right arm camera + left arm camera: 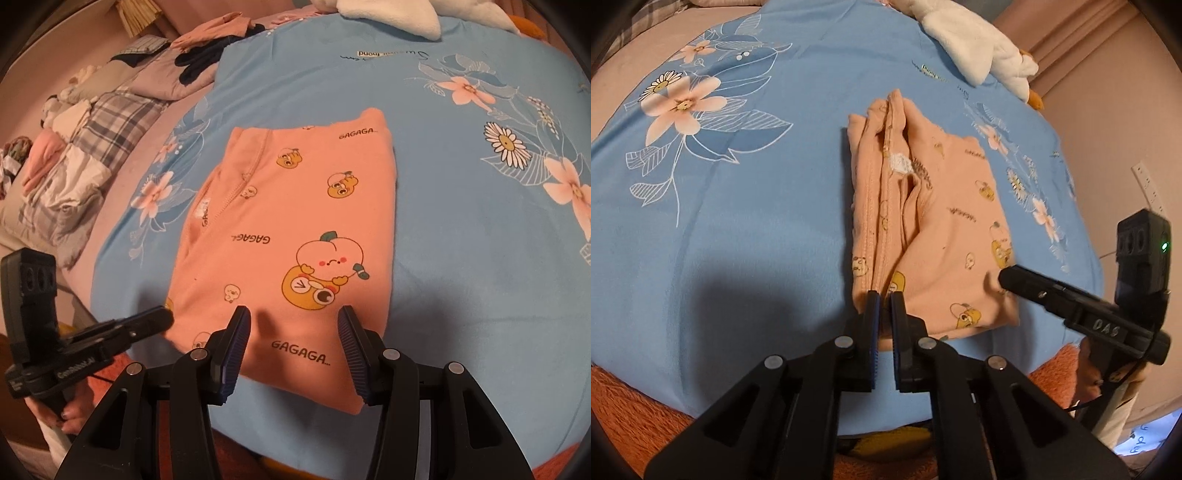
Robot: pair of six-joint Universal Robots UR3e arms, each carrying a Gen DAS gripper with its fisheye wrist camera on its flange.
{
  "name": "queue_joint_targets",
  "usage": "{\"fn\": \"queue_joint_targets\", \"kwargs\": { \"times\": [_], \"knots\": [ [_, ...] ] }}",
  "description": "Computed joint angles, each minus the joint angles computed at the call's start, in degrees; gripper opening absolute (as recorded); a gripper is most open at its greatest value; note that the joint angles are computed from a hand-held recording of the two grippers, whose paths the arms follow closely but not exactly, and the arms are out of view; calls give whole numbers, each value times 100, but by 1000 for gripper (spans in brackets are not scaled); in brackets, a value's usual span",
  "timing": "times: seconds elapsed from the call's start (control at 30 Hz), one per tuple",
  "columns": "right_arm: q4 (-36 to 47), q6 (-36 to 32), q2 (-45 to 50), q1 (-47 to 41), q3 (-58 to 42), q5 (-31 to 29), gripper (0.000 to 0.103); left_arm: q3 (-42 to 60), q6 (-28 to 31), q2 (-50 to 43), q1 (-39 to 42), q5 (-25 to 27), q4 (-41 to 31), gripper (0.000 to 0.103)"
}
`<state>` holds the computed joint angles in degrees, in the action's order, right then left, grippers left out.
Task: Fold small clothes
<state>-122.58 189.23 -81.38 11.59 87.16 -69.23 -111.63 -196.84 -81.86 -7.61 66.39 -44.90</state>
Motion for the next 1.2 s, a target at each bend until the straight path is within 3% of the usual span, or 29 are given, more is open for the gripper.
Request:
{"fn": "queue_joint_targets", "kwargs": {
  "times": [0.1, 0.2, 0.23, 0.3, 0.33, 0.63, 0.7, 0.77, 0.87, 0.93, 0.97, 1.2],
  "knots": [
    [37, 27, -6, 44, -75, -140, 51, 124, 24, 85, 106, -64, -86, 11],
    [-54, 104, -76, 8, -23, -250, 53, 402, -2, -43, 70, 61, 33, 51],
    [-111, 133, -110, -37, 31, -271, 62, 483, -14, -107, 70, 77, 87, 65],
    [-278, 243, -131, -120, 145, -292, 72, 494, 64, -262, 213, -262, 329, 72],
    [-402, 274, -136, -206, 233, -219, 73, 530, 51, -395, 263, -428, 391, 74],
    [-921, 421, 671, -611, 257, 839, 73, 1457, -445, -1981, 135, -876, 191, 72],
    [-1016, 465, 776, -587, 209, 929, 73, 1364, -653, -2100, 178, -1048, 550, 67],
    [-1105, 463, 899, -546, 116, 983, 72, 1409, -787, -2237, 165, -1121, 684, 51],
    [-1014, 420, 1076, -434, -161, 827, 52, 1547, -823, -2320, 70, -1037, 627, 37],
    [-951, 419, 1082, -405, -241, 803, 34, 1579, -888, -2253, 21, -1005, 614, 32],
    [-929, 398, 1073, -396, -281, 779, 30, 1643, -934, -2199, -39, -923, 580, 30],
    [-684, 56, 650, -306, -570, 481, 26, 2163, -979, -1910, -426, -586, 270, 30]
  ]
}}
